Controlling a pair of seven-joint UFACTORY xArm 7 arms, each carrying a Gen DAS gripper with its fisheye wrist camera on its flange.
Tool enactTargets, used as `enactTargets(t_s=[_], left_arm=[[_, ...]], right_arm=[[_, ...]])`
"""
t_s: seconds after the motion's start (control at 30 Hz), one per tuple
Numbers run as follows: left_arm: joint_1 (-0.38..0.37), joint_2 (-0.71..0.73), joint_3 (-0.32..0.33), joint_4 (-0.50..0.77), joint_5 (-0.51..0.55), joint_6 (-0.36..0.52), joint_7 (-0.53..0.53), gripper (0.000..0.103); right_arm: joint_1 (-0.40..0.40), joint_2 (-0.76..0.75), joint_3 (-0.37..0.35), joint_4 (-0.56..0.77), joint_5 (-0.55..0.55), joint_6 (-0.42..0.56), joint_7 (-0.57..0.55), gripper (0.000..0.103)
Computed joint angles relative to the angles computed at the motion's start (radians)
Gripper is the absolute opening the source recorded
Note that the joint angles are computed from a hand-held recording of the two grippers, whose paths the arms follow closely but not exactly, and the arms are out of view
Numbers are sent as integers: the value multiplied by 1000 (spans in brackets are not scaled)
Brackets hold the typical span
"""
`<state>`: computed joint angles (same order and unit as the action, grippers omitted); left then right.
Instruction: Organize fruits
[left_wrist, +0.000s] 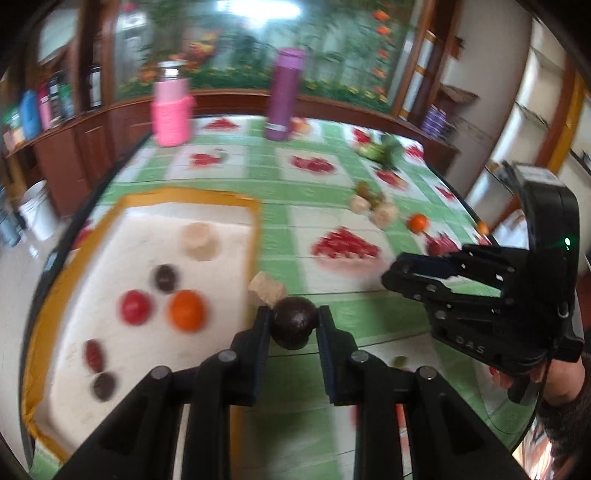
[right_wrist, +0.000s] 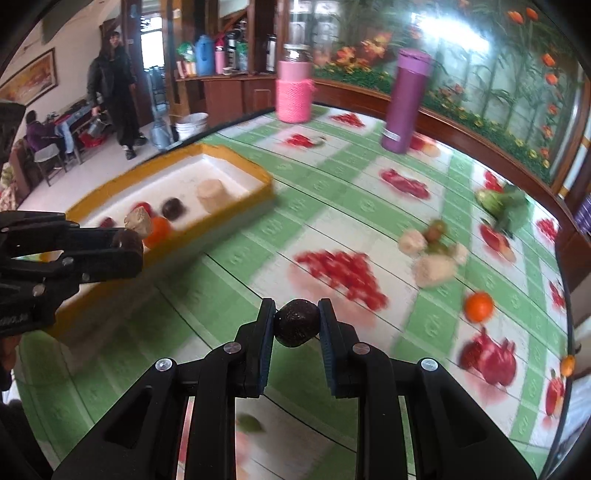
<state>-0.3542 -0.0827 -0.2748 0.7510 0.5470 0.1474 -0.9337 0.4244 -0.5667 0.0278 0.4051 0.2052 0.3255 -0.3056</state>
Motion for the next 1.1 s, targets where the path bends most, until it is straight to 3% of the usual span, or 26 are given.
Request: enactTargets(t_s=[0.1,0.2,0.4,0.53,0.63,0.87,1.1], left_arm=[[-77,132,-1,124,-202,46,242,28],[-100,230,-25,228,-354,113,427,28],[-172,290,27,308,-393,229,481,28],[-215,294,64,317,-333,263,445,28],[-212,274,68,297,-337,233,428,28],[-224,167,110,214,-107,133,181,28],[-157,97,89,136,-6,76,25,28]], right_arm=[[-77,-40,-12,-31,-36,33,10,23],[-130,-64,-30,-54,-60,53,7,23],[-135,-90,-77,-87,-39,43,-35,23],[-123,-90,-100,-94,-12,41,-68,23],[-117,-101,-102,-95,5,41,-78,23],[-96,-141,-75,-94,15,29,-73,23],[-63,-121,-37,-68,10,31,-32,23]])
